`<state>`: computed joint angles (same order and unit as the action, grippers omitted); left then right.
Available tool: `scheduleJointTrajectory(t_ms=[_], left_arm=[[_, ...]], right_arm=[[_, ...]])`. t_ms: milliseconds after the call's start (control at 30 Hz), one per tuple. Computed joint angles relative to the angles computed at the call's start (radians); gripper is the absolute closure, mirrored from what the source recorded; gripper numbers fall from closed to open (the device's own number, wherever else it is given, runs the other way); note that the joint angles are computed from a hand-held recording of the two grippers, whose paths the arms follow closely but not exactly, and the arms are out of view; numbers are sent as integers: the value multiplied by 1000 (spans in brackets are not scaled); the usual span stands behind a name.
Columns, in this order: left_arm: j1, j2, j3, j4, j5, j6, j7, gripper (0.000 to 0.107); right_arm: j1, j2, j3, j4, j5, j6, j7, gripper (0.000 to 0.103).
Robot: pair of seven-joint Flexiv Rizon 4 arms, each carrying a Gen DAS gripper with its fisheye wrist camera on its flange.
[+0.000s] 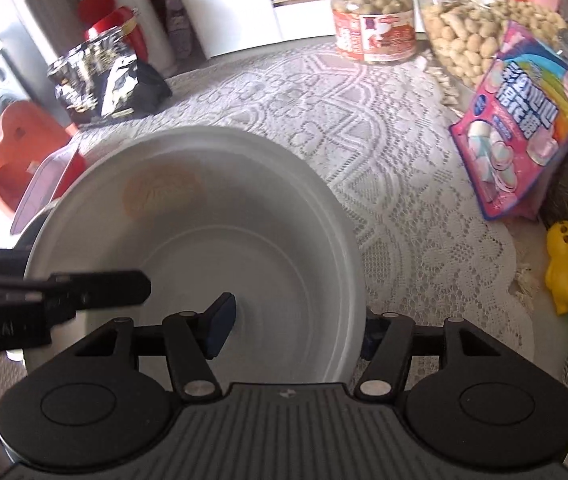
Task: Organize plates and bowls
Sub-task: 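Grasp the stacked bowls with the left gripper while the right gripper grasps the opposite rim, then lift the bowl stack with both grippers and carry it toward the steel bowl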
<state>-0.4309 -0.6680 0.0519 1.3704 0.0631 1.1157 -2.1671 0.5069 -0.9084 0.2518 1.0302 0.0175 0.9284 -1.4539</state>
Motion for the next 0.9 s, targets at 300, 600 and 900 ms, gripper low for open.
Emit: scheduleJointTrajectory(t_ms=[300, 600, 900], left_arm=[[-14, -13, 8, -88, 42, -139, 21, 70], [-29, -21, 33, -143, 95, -208, -7, 70], [-10, -34, 3, -148, 96, -225, 1, 62]], right_arm=[[-60, -21, 62, -67, 172, -114, 53, 44], [-45, 7, 26, -8, 138, -51, 97, 44], [-49, 7, 36, -1, 137, -42, 102, 44]])
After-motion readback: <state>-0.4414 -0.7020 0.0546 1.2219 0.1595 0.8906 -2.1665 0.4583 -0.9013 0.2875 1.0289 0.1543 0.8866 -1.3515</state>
